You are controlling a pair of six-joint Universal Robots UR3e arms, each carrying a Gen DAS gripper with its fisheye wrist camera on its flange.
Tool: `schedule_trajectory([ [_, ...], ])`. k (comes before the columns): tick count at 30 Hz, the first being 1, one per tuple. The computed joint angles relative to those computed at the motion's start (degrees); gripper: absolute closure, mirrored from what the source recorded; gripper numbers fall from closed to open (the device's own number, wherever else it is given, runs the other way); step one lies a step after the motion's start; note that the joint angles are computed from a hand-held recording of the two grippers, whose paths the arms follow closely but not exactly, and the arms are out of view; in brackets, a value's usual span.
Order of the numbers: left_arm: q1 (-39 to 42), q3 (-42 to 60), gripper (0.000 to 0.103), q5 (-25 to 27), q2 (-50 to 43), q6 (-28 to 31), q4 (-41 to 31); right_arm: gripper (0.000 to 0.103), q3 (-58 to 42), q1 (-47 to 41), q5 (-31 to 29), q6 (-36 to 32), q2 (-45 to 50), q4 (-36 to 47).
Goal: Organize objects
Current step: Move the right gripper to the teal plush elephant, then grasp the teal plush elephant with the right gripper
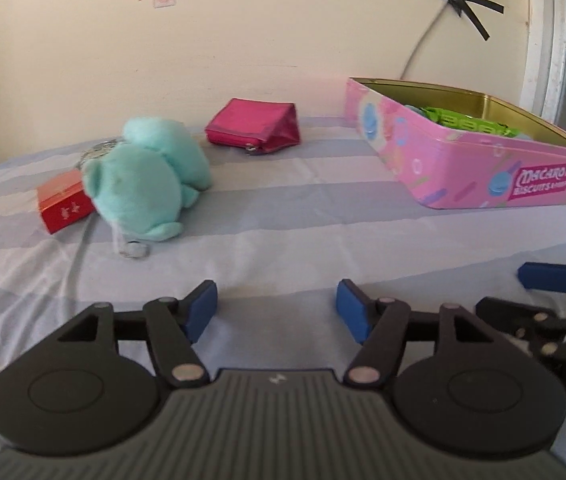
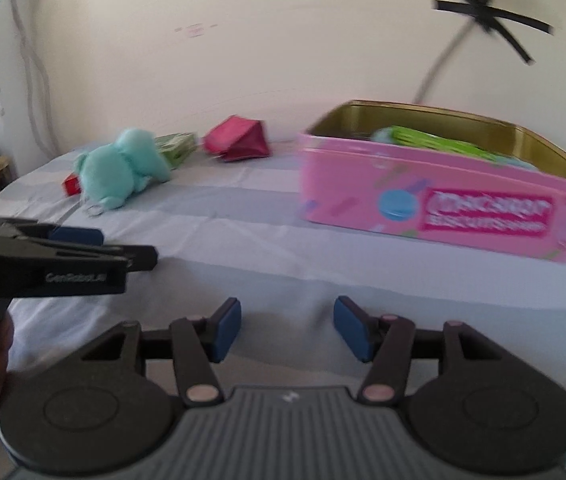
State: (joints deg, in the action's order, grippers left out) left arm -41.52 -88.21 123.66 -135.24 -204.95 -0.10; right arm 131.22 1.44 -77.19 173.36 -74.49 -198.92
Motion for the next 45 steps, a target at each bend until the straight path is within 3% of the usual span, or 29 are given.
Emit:
schedule_trajectory([
  [9, 6.39, -17.9, 0.027, 2.82, 8.39, -0.02, 8.42, 0.048, -19.21, 11.33, -1.97, -2.8, 10.24, 9.86],
  [12, 9.65, -24.57, 0.027, 3.75, 11.88, -2.51, 10.56, 0.05, -27.33, 13.23, -0.16, -2.29, 13.92, 15.46],
  [16, 13.95, -32.31, 0.027, -0.21, 14.33, -7.12, 19.91, 0.049, -38.68, 15.1, 1.23, 0.13, 19.76, 21.1],
  [20, 12.43, -32.73, 0.027, 3.58, 13.35, -11.33, 22.44, 0.049, -47.78, 17.37, 0.23, 2.44, 24.61, 19.86],
  [24, 12.97, -33.57, 0.027, 2.39, 13.73, -12.22, 24.09, 0.042, -61.66, 20.23, -2.34, 1.59, 30.54, 22.94],
  [28, 13.39, -35.25, 0.027, 1.9, 13.95, -12.27, 26.67, 0.026, -82.62, 23.72, -8.28, -3.74, 40.98, 35.95],
  [29, 13.69, -35.46, 0.027, 1.62, 13.92, -12.1, 27.18, 0.028, -86.42, 24.3, -10.01, -4.67, 43.42, 38.12],
  [31, 14.01, -35.38, 0.027, 1.2, 13.28, -11.98, 28.07, 0.049, -86.83, 23.82, -10.66, -3.8, 44.56, 38.23],
  [35, 14.58, -35.73, 0.027, 0.3, 12.99, -11.9, 29.33, 0.053, -68.98, 16.96, 0.15, 10.4, 35.22, 29.72],
  [39, 15.1, -36.21, 0.027, -0.4, 12.96, -11.68, 30.22, 0.053, -47.24, 5.58, 22.03, 19.39, 24.01, 21.29],
  [41, 14.94, -36.28, 0.027, -0.29, 13.1, -11.79, 30.05, 0.052, -38.4, -1.32, 36.82, 18.88, 20.06, 21.6],
  [43, 14.92, -36.22, 0.027, -0.34, 13.19, -11.65, 29.7, 0.051, -30.23, -7.95, 50.96, 14.71, 17.01, 27.01],
  [45, 14.99, -36.1, 0.026, -0.72, 13.24, -11.22, 29.43, 0.047, -24.14, -13.12, 58.39, 0.48, 11.67, 45.47],
])
